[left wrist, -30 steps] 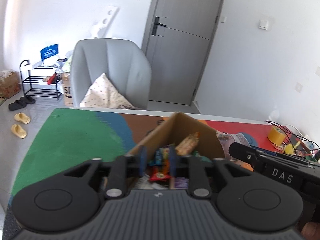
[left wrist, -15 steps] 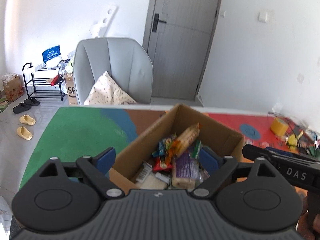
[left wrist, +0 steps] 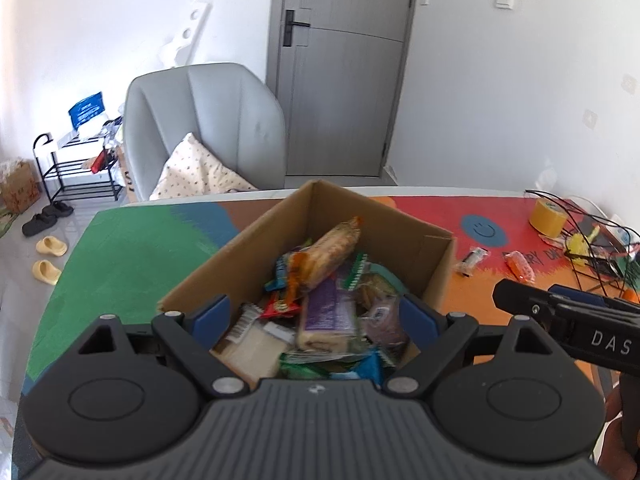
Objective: Organize snacks
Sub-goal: 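Withdraw both tools from the box toward the remaining wrapped snacks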
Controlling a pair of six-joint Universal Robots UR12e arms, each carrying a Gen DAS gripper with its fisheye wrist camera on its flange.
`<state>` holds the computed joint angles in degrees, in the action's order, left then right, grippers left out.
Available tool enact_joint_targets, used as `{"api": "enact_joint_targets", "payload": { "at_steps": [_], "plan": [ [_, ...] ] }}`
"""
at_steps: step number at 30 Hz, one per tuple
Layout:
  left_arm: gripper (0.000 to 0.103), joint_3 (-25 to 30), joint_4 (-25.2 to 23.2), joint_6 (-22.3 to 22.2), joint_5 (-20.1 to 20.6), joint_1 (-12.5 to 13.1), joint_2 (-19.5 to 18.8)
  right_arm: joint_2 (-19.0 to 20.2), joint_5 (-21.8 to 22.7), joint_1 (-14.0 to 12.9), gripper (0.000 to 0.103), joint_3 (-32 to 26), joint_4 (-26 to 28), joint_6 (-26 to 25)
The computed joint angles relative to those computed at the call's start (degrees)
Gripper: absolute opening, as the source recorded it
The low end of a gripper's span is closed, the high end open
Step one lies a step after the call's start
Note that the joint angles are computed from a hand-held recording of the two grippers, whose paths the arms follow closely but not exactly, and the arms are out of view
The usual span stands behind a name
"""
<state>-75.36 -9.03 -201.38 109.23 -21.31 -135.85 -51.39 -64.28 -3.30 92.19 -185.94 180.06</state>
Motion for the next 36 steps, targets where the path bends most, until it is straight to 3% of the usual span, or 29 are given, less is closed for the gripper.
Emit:
{"api": "enact_joint_targets", "payload": {
  "at_steps": [24, 36],
  "plan": [
    [0.093, 9.17, -3.31, 3.56, -3.28, -3.02, -5.08, -1.01, -3.97, -4.52, 0.101, 2.90, -2.39, 3.09],
    [0.093, 13.59, -4.87, 4.80, -4.07, -4.24, -7.90, -1.19, -4.80, -6.38, 0.103, 4.18, -3.38, 5.36]
  ]
}}
